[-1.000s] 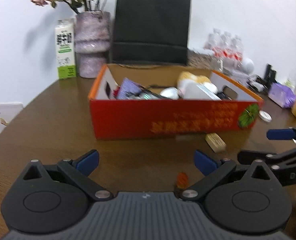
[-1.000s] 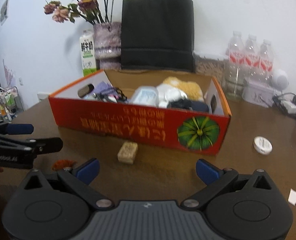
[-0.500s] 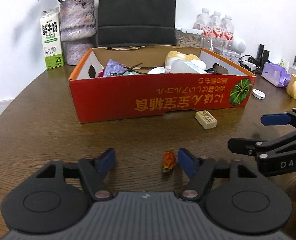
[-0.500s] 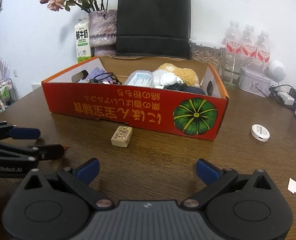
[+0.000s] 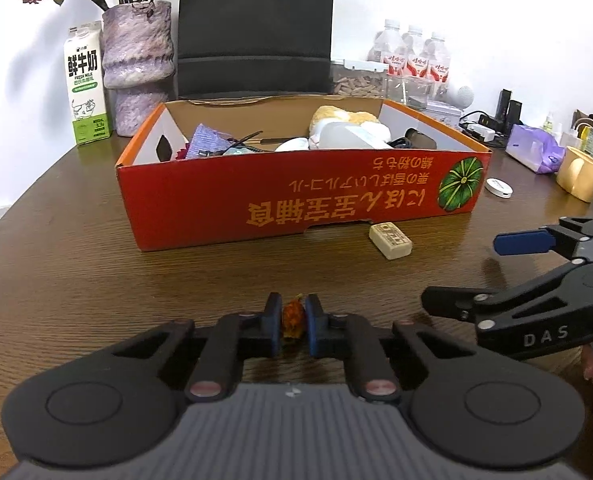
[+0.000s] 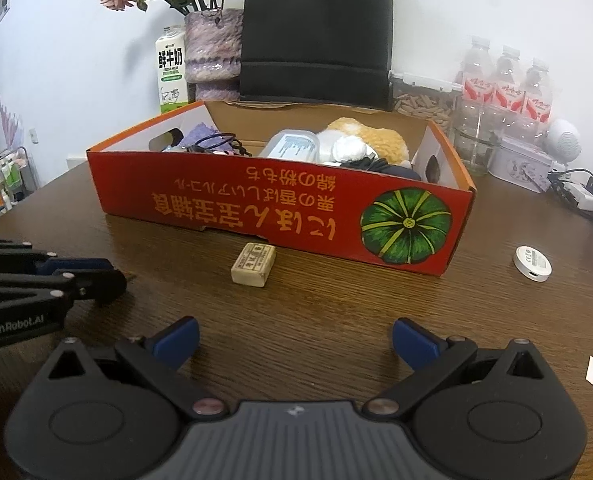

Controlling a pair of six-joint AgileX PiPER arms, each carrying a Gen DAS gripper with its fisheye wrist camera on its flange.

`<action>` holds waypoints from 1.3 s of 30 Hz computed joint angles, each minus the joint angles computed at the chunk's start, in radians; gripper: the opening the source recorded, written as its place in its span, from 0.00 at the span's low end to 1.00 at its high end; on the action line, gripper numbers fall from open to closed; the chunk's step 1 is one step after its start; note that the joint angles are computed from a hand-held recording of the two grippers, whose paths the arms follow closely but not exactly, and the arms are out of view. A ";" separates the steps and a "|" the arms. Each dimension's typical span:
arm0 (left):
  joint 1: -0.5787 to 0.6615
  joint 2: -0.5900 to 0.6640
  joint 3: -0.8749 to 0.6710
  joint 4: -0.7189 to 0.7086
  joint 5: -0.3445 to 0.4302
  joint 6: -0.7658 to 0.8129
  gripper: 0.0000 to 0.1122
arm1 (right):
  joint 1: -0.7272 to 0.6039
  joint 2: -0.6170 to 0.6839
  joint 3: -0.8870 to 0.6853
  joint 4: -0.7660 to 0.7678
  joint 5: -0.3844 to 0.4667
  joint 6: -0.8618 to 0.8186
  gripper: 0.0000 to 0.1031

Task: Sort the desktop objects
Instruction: 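Grasp the orange candy with the left tool while the right tool grasps the beige block, then carry the candy and beige block into the box and open both tools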

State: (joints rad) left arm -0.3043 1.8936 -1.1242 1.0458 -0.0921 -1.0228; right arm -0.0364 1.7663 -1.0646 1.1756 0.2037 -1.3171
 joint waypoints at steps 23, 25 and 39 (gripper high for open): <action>0.051 0.018 -0.043 -0.564 0.039 0.489 0.12 | 0.099 0.123 -0.181 -0.319 -0.046 0.374 0.45; 0.051 0.021 -0.045 -0.604 0.041 0.528 0.12 | 0.095 0.124 -0.179 -0.223 -0.035 0.273 0.30; 0.055 0.007 -0.029 -0.713 0.019 0.624 0.12 | 0.087 0.087 -0.127 0.131 -0.009 -0.104 0.20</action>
State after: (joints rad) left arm -0.2489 1.9004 -1.1528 0.3327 -0.0730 -0.3990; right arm 0.0502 1.8535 -1.1914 1.3069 0.1945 -1.4208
